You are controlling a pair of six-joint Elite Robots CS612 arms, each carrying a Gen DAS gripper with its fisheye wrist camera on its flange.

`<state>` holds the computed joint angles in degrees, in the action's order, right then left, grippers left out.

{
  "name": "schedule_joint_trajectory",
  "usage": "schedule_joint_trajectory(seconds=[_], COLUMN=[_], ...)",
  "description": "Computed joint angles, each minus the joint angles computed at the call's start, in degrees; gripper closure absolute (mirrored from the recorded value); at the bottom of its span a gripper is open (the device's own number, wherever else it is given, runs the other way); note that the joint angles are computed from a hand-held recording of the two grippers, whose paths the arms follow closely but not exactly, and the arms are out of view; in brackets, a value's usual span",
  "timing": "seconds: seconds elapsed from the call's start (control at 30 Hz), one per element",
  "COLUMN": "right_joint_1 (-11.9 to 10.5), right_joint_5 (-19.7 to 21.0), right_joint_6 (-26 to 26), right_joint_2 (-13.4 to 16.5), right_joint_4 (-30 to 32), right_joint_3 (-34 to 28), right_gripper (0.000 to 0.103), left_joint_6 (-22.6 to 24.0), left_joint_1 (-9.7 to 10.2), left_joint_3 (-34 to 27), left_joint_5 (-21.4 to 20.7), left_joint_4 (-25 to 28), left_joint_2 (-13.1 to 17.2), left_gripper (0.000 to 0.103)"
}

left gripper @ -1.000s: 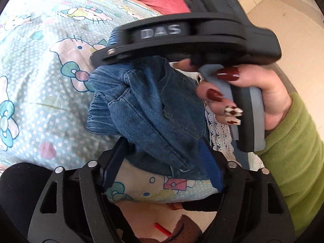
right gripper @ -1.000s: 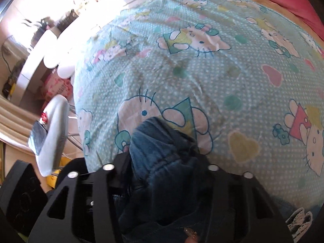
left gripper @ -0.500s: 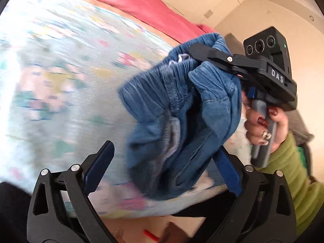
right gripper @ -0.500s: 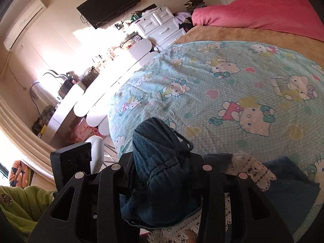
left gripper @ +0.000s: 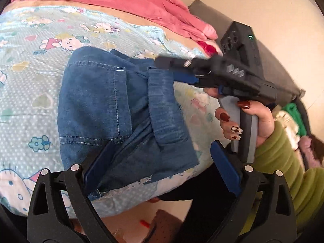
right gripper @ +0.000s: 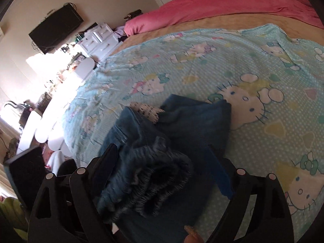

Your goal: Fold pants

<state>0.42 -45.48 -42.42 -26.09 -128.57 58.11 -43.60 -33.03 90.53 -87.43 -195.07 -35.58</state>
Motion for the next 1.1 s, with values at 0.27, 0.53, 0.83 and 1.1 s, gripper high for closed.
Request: schedule_joint_trajectory(seconds=[0.27,0.53,0.83,1.1], right_joint_1=[0.0,-2.8,-2.1,1.5], right_joint_5=[-5.5,3.2,2.2,-4.4], right_joint_6=[2.4,-2.7,-26.2,-40.3], right_joint_2=[-2.5,-7.7,-13.9,-13.8], right_joint_4=[-14.6,-24.8,-27.9,-26.3], right_joint_3=[7.0,16.7,29.0,30.1], right_gripper=[0.017,0.010,0.012,0.046], left_joint_6=[0.0,0.4,1.4,4.9], left_joint_1=[-0.30,-0.70,2.89,4.30], left_joint_3=[3.9,5.5,-0.5,-7.5], left_joint_5=[0.6,15.0,10.1,4.7], left_joint_4=[-3.2,2.8,8.6,17.1], left_joint_2=[-2.1,-5.0,-3.0,0.5], left_gripper=[0.012,0.010,0.053,0.062])
